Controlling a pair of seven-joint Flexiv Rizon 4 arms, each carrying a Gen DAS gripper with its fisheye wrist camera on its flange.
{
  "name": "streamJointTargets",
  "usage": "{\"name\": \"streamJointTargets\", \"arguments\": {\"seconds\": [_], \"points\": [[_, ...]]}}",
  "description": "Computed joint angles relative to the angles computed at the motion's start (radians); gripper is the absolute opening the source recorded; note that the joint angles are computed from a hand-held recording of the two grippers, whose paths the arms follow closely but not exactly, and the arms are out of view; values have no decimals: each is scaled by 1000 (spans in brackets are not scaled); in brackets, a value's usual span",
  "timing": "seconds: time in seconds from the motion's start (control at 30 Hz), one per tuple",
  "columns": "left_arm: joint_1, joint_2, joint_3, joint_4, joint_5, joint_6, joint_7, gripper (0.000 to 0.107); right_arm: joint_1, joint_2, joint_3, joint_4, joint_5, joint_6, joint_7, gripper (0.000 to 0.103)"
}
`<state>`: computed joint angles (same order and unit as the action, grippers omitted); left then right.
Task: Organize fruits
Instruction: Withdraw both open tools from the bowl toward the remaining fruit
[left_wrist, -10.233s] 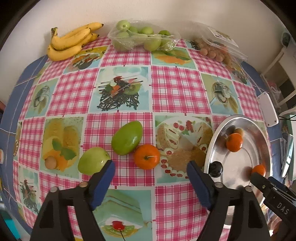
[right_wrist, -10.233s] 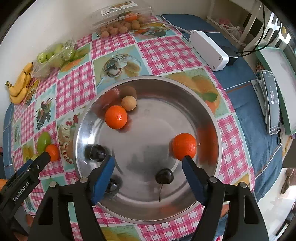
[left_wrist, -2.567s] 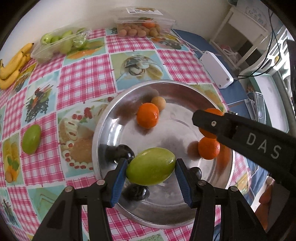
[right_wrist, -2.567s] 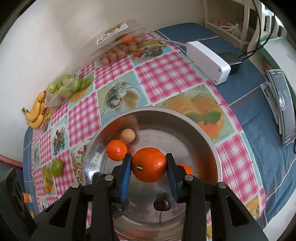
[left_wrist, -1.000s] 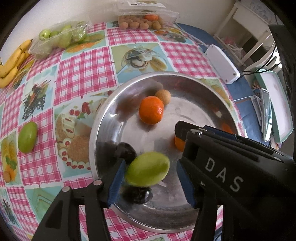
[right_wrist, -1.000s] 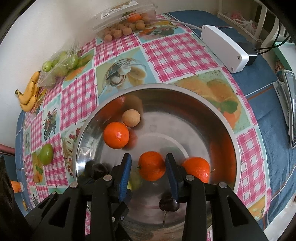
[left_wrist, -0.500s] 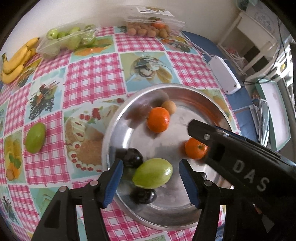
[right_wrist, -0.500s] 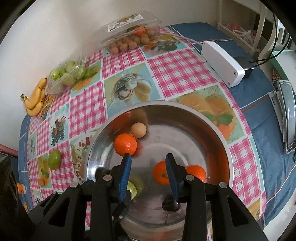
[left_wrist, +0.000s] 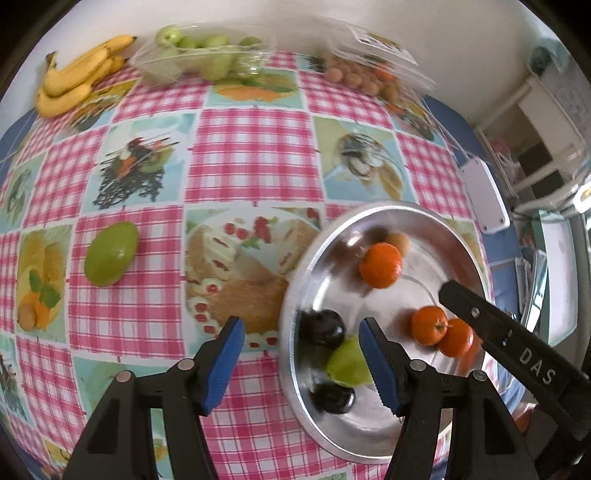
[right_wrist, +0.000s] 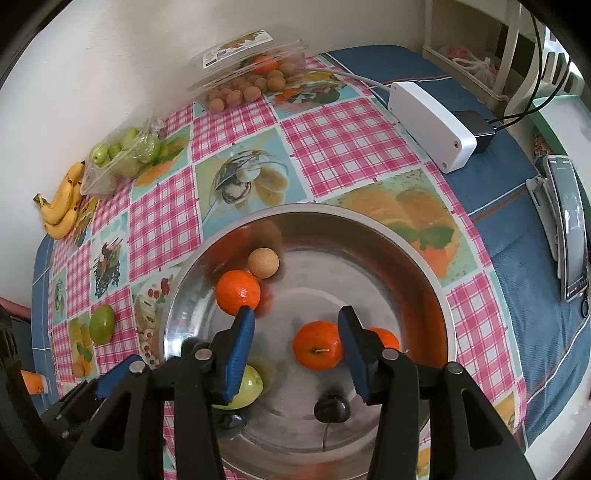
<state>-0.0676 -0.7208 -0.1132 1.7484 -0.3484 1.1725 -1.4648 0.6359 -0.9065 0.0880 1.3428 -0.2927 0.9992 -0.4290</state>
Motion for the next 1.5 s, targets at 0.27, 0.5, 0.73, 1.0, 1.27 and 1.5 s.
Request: {"name": "streamJointTargets", "arguments": {"seconds": [0.27,0.5,0.73,1.0,1.27,1.5], "points": [[12,8,31,14,-4,26,-62,71,9,-3,-7,-6,-11,-10,-1,49],[4,5,61,10,27,38,-114,80,4,-6,0,-9,-4,-17,-3,49],[-11,2,84,2,69,39,-149,98,1,-9,4,-10,6,-10,-4,51],[-20,-3,100,-9,103,31,-178,103,2,-17,10,-31,13,-69,-8,65],[-33,-8,118,-19,131,19,-204,103,0,-24,18,-48,27,-89,-21,82],[-40,-11,133,-25,155,20,-226,103,-1,-29,19,-54,33,-102,-26,96]]}}
